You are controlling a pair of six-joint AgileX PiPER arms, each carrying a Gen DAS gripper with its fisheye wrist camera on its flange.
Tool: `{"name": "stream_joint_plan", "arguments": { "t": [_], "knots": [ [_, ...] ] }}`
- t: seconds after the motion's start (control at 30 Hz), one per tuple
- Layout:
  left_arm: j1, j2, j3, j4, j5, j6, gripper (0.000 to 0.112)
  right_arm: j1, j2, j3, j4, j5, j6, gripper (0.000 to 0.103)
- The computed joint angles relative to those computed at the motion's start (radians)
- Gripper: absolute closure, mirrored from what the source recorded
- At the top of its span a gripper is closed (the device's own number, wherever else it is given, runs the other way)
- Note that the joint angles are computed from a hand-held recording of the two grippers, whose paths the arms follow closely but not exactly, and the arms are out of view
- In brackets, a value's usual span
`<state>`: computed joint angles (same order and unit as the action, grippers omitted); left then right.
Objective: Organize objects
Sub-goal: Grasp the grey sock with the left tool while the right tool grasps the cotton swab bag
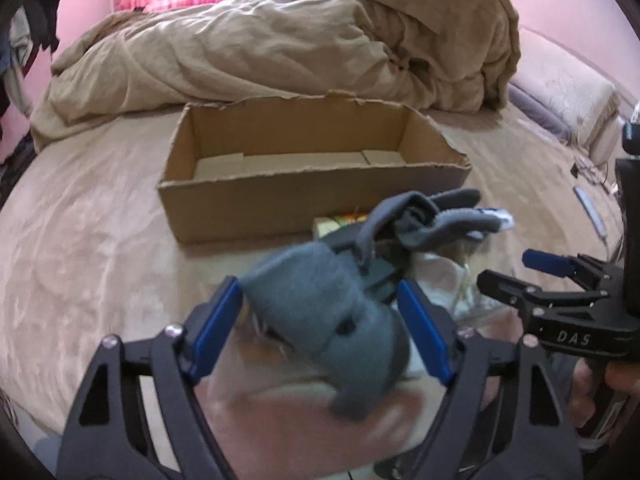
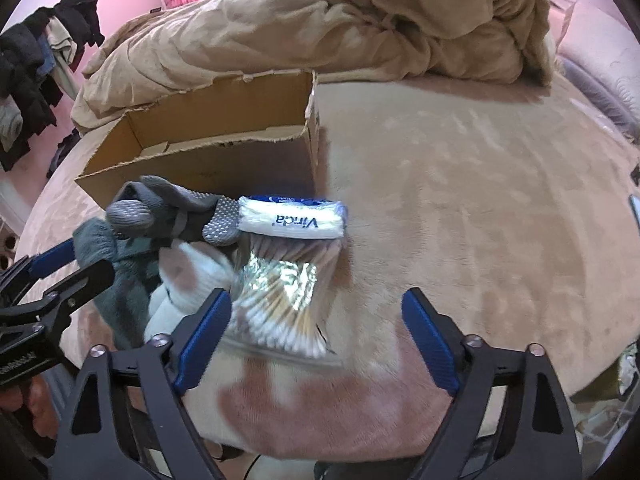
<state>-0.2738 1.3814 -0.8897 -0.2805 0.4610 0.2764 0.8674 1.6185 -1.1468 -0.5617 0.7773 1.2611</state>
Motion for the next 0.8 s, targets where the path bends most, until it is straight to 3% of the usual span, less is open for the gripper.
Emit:
{"name": "stream_joint_plan", "arguments": {
  "t": [0.2, 0.27, 0.33, 0.53, 0.8],
  "knots": [
    [-0.045, 0.06, -0.012, 0.069, -0.049, -0.031, 0.047, -0.055, 0.026, 0.037, 0.036, -0.134, -0.018, 0.022],
    [-0.054, 0.054, -0.003, 0.066, -0.056, -0.032, 0.053, -0.075, 0.032, 0.047, 0.082, -0.193, -0.063, 0.033],
    [-0.065, 0.041, 0.004, 0.067, -0.061, -0.031, 0.061, -0.074, 0.031, 0.051, 0.09, -0.219, -0.081, 0.056],
    [-0.046, -0.004, 0.001, -0.002, -0.03, 0.005, 0.077, -0.055, -0.009, 0.057, 0.065, -0.171, -0.052, 0.063],
    [-0.003, -0.106, -0.002, -0.039, 0.05, -0.002, 0.081, -0.015, -0.096, 0.068, 0.042, -0.087, -0.006, 0.064]
  ]
}}
